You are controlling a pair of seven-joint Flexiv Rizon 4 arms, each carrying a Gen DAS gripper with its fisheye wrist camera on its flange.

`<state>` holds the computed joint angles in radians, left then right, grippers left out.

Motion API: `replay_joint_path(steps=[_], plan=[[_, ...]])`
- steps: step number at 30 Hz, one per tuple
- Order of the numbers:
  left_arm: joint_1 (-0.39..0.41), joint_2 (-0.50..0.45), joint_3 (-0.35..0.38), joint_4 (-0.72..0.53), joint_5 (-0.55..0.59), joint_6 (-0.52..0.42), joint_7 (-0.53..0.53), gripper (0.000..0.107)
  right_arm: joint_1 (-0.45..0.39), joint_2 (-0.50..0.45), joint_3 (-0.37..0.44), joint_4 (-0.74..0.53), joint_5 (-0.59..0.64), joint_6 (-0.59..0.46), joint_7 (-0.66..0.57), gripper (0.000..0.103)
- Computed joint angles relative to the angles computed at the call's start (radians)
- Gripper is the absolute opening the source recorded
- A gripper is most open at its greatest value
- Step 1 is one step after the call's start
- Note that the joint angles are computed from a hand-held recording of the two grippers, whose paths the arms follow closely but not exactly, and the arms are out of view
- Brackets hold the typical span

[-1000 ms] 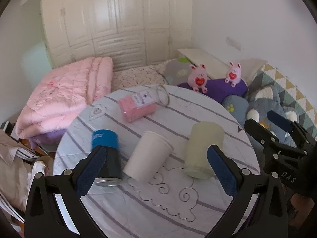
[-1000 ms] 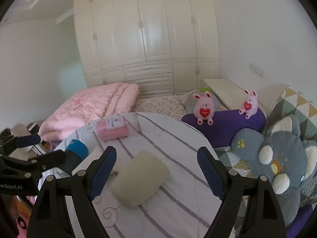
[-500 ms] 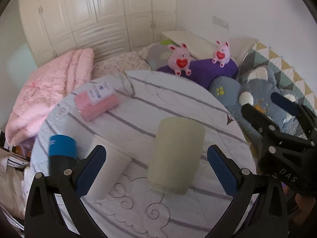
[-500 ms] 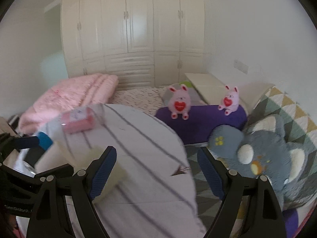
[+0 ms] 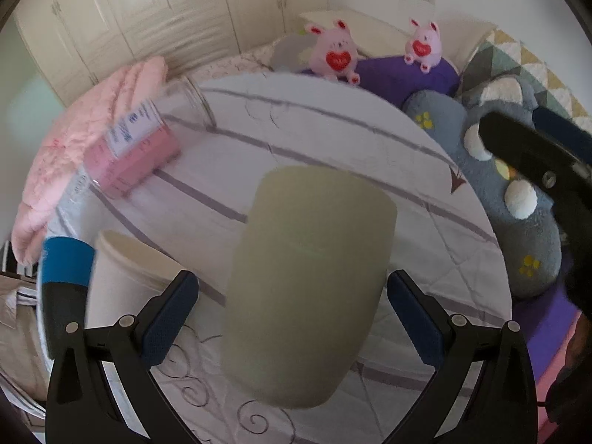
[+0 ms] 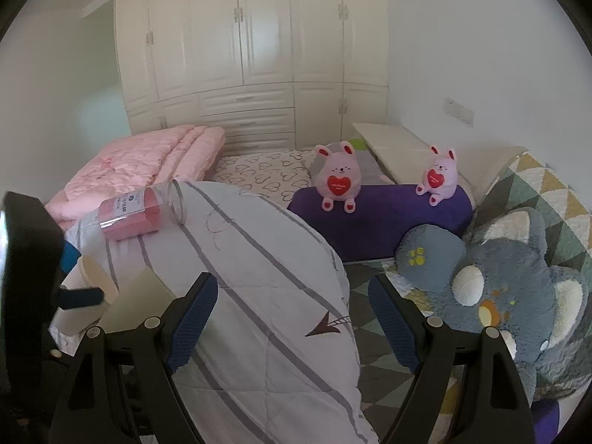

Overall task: Flip cup upright
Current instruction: 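Move the left tool to the lying pale green cup and grasp it, then lift the pale green cup with the left tool and turn it rim-up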

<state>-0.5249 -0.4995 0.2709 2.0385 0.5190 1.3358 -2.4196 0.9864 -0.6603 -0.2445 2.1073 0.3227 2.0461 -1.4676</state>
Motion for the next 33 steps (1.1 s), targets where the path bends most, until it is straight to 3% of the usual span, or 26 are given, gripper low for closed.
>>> replay_joint_path(steps=[2, 3, 4, 8, 14, 23, 26, 29, 31, 33], plan=[[0.0, -0.009, -0.002, -0.004, -0.001, 0.004, -0.005, 0.1, -0.015, -0.002, 0.012, -0.004, -0.009, 0.003, 0.0, 0.085], [0.018, -0.01, -0.019, 0.002, -0.015, 0.018, 0.01, 0.086, -0.02, -0.004, 0.016, -0.005, -0.012, 0.001, 0.0, 0.085], [0.028, -0.006, -0.027, 0.014, -0.027, 0.031, 0.018, 0.084, -0.032, -0.006, 0.026, -0.01, -0.02, -0.003, 0.004, 0.085], [0.029, -0.008, -0.022, 0.022, -0.068, 0.048, 0.017, 0.083, -0.034, -0.012, 0.024, -0.014, -0.028, -0.016, 0.012, 0.085], [0.091, -0.02, -0.066, 0.065, -0.222, 0.154, 0.026, 0.083, -0.035, -0.019, 0.016, -0.018, -0.045, -0.018, 0.017, 0.085], [0.043, -0.081, -0.037, 0.047, -0.416, 0.244, -0.013, 0.083, -0.08, -0.028, 0.011, -0.071, -0.078, -0.026, 0.017, 0.085], [0.04, -0.096, -0.039, 0.063, -0.482, 0.299, -0.032, 0.083, -0.137, -0.027, 0.051, -0.095, -0.128, -0.036, 0.015, 0.085], [-0.005, -0.113, -0.001, 0.055, -0.526, 0.281, -0.019, 0.084, -0.211, -0.03, 0.119, -0.113, -0.197, -0.054, 0.023, 0.085], [0.003, -0.121, -0.014, 0.065, -0.553, 0.293, -0.001, 0.086, -0.231, -0.036, 0.138, -0.121, -0.233, -0.069, 0.024, 0.085], [-0.03, -0.123, 0.016, 0.066, -0.575, 0.28, 0.014, 0.089, -0.3, -0.041, 0.209, -0.132, -0.29, -0.085, 0.043, 0.085]])
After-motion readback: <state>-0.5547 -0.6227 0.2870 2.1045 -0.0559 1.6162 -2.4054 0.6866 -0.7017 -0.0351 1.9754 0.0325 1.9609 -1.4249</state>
